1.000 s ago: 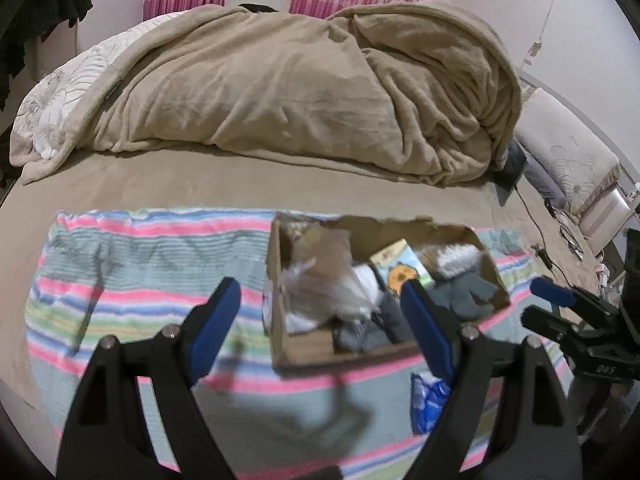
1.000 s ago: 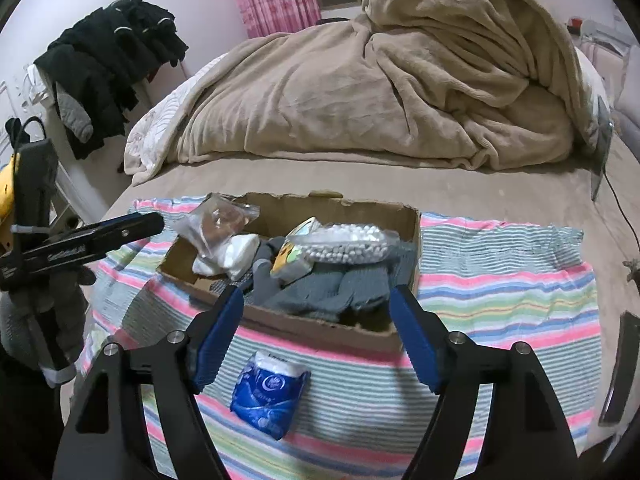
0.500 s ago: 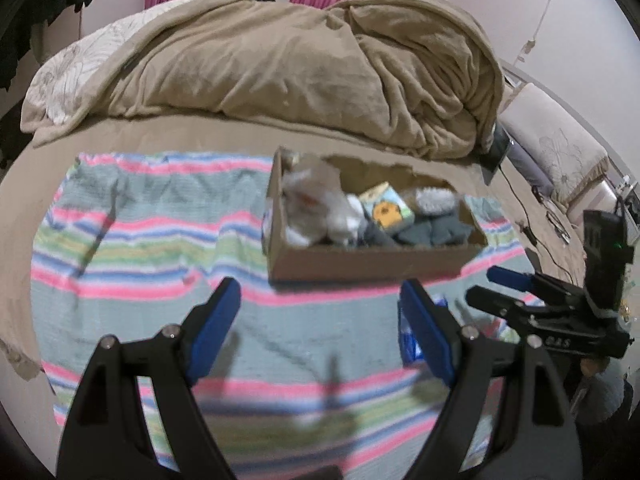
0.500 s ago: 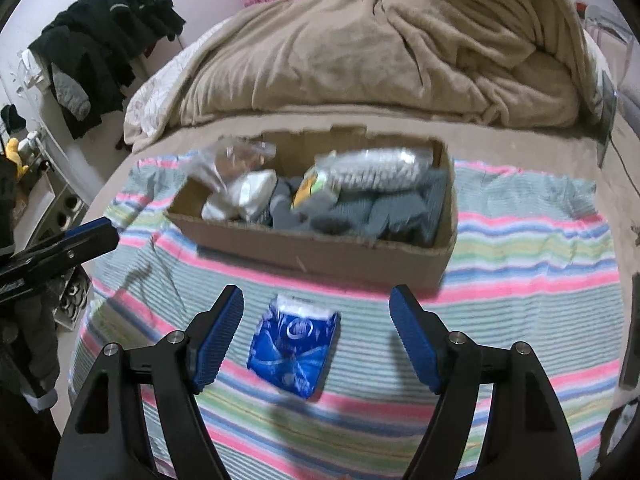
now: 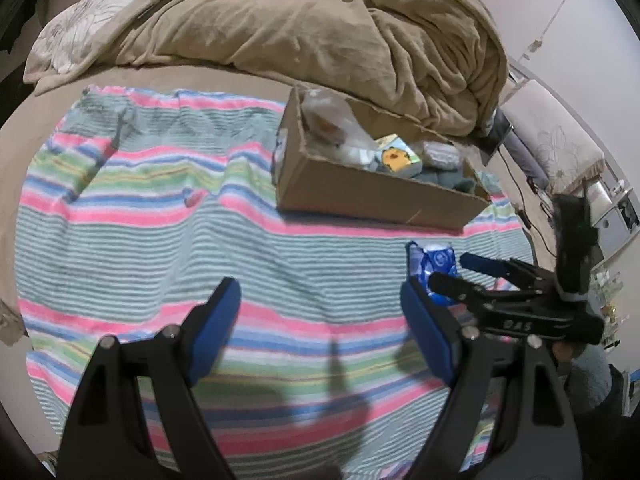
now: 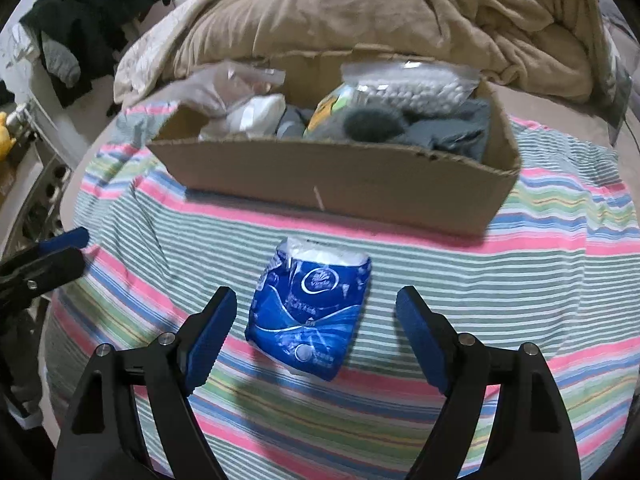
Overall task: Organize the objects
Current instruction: 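Grasp the blue Vinda tissue packet with the right gripper, then lower the blue tissue packet into the box and open the right gripper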
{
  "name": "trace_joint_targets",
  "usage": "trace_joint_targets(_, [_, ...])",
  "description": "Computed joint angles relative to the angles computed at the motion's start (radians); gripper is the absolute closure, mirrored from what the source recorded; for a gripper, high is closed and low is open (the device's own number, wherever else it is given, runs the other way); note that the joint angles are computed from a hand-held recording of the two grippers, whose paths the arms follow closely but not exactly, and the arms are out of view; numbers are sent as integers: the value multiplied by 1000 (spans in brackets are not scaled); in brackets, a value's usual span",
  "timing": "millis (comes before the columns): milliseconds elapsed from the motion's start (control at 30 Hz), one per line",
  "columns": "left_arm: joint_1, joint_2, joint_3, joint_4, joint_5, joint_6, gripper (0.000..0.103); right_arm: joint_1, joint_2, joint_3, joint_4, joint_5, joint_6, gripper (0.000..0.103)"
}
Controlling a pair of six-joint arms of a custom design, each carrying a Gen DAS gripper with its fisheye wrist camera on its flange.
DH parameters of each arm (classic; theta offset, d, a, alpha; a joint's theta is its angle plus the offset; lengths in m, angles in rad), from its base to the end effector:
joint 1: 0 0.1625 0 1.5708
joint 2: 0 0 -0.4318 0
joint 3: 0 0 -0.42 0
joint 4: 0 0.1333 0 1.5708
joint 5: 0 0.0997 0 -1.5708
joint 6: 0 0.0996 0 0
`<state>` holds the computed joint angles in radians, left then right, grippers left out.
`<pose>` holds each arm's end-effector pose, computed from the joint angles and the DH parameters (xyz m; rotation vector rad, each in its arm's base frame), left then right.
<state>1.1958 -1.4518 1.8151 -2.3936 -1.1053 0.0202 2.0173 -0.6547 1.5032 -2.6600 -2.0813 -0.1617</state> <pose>-0.0441 -0.5981 0.4064 0.3797 2.6515 -0.7276 0.3949 -0.6289 0.0497 0.7112 -2.5443 0.4139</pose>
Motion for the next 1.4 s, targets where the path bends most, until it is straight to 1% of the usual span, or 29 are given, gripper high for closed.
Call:
trace_joint_targets(167, [10,-8,3,2,-12,-6,20,-2,35,-27,57,0,6,19])
trace_joint_targets(267, [12,-11,4,3,-16,-6,20,5,55,-38,60,-41,-5,19])
trace_joint_targets(333, [12,-13,5,3,-15,-6,20,10,58,-38,56,-54,-16,28])
trace_joint_targets(367, [12,-13,5,2,-15,-6,20,12,58,-37,50,-63,-21,38])
trace_joint_targets(400, [12,-12,5,2,-16,-6,20,13,58,-35,44,-74,-24,40])
trace_joint_targets(433, [12,-13,6,2,-15,-7,20,11,53,-33,46,-69,-24,41])
trace_joint_targets(500, [11,-16,7,2,-15,-4,20,8,43,-25,44,-59,-27,47])
trace_joint_targets(567, [7,-19,8,3,-12,-4,20,9,37,-22,44,-52,-32,48])
trace_joint_targets(633, [3,-19,7,5,-7,-5,20,10,29,-18,44,-39,-33,49])
trace_joint_targets(733, [-4,-21,6,2,5,-6,20,15,14,-15,49,0,-29,49])
trace_joint_targets(967, [-14,-19,0,-6,21,0,20,41,-11,-27,24,36,-58,49])
trace_joint_targets(1267, [-19,4,-29,-34,40,34,20,50,2,-93,9,62,-103,48])
trace_joint_targets(1400, [-15,25,-55,-47,55,47,20,51,24,-143,14,68,-122,48])
